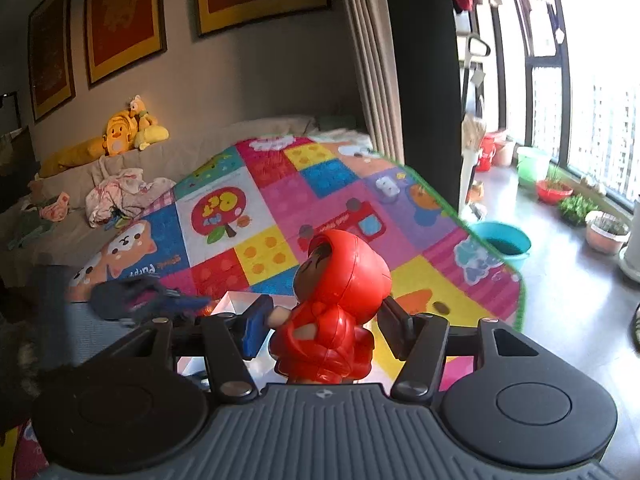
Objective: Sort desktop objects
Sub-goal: 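Drop the wipe pack into the white box with the left gripper while the right drops the red figure in, then grasp the black plush toy with the right gripper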
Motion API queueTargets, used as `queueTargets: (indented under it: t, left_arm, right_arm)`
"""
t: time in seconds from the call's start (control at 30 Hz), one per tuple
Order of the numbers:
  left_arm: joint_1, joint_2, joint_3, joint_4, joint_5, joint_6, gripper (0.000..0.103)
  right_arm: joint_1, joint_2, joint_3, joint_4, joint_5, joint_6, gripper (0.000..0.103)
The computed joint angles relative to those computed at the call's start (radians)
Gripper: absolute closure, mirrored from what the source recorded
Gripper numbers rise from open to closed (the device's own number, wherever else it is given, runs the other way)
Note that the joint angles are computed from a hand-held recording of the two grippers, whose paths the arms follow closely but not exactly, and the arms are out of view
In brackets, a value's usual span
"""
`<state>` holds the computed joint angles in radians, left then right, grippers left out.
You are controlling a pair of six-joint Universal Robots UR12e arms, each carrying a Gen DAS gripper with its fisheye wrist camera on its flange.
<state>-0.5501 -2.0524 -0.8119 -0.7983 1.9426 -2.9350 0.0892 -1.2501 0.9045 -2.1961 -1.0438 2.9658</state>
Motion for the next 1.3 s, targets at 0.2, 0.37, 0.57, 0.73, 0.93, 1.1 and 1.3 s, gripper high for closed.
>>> queueTargets:
  t: [0.2,0.37,0.57,0.73,0.93,1.1,1.3]
  left_arm:
    - [-0.011,0.111,-0.148,-0.003,-0.04,-0.217,0.006]
    - [-0.039,0.169,-0.233,-0.069,0.061,-0.414,0.003]
    - [-0.048,0.229,-0.319,-0.16,0.172,-0.688,0.001]
    - [-0.055,0.247,-0.34,-0.255,0.295,-0.85,0.0]
    - [-0.045,0.27,-0.39,-0.234,0.314,-0.934,0.0]
    - [-0.041,0.285,-0.407,-0.226,0.29,-0.968,0.0]
    - [-0.034,0.303,-0.439,-0.185,0.265,-1.015,0.0]
  right_arm:
    - [0.048,0.126,-0.183,0.209,-0.05,-0.001,0.045]
    - [0.091,0.155,-0.207,0.243,-0.145,-0.027,0.04]
    - [0.127,0.101,-0.114,0.226,-0.141,-0.197,0.04]
    - [0.163,0.096,-0.127,0.316,-0.135,-0.255,0.04]
    - [0.213,0.115,-0.175,0.326,-0.111,-0.202,0.022]
    - [0.262,0.2,-0.325,0.43,-0.128,-0.156,0.011]
    - [0.341,0.334,-0.504,0.475,-0.358,-0.102,0.011]
